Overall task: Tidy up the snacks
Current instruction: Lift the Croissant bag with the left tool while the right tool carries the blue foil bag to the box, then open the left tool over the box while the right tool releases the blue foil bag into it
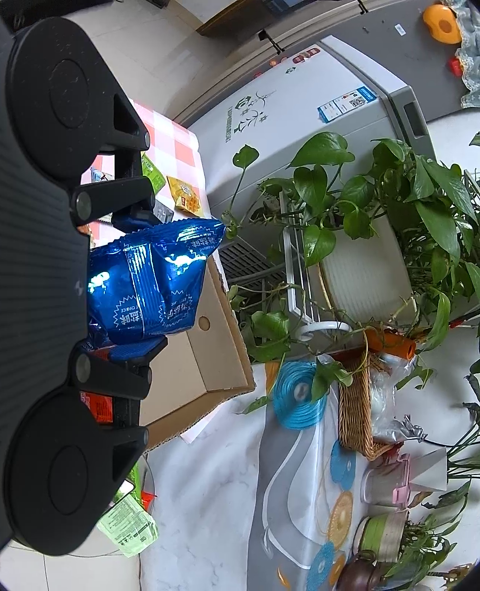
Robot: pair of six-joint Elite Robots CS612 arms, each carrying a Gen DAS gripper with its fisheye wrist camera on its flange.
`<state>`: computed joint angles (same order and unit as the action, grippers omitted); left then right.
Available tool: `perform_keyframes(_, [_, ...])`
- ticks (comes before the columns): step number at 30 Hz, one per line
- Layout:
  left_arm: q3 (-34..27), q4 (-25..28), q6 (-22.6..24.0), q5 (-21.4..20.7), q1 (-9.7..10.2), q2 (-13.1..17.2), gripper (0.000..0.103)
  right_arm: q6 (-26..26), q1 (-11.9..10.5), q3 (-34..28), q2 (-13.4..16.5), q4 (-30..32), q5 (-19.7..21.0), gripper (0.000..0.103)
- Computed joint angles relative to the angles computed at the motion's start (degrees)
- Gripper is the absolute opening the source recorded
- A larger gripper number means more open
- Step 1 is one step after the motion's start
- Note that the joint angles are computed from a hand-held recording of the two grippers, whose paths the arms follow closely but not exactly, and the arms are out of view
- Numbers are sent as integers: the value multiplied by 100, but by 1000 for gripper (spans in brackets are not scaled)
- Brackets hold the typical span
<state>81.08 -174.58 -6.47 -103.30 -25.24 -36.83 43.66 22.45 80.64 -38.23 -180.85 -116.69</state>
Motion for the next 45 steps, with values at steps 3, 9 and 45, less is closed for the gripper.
perform_keyframes(3, [-33,3,-304,-240,71,102,58,-26,1,-6,2,8,16,61])
perform_keyframes(9, [-183,-54,-343,-399,66,277,65,-6,1,-17,2,56,-7,61])
perform_keyframes(45, [131,-584,206,192,86,17,44,733,-50,34,-43,318,-7,62])
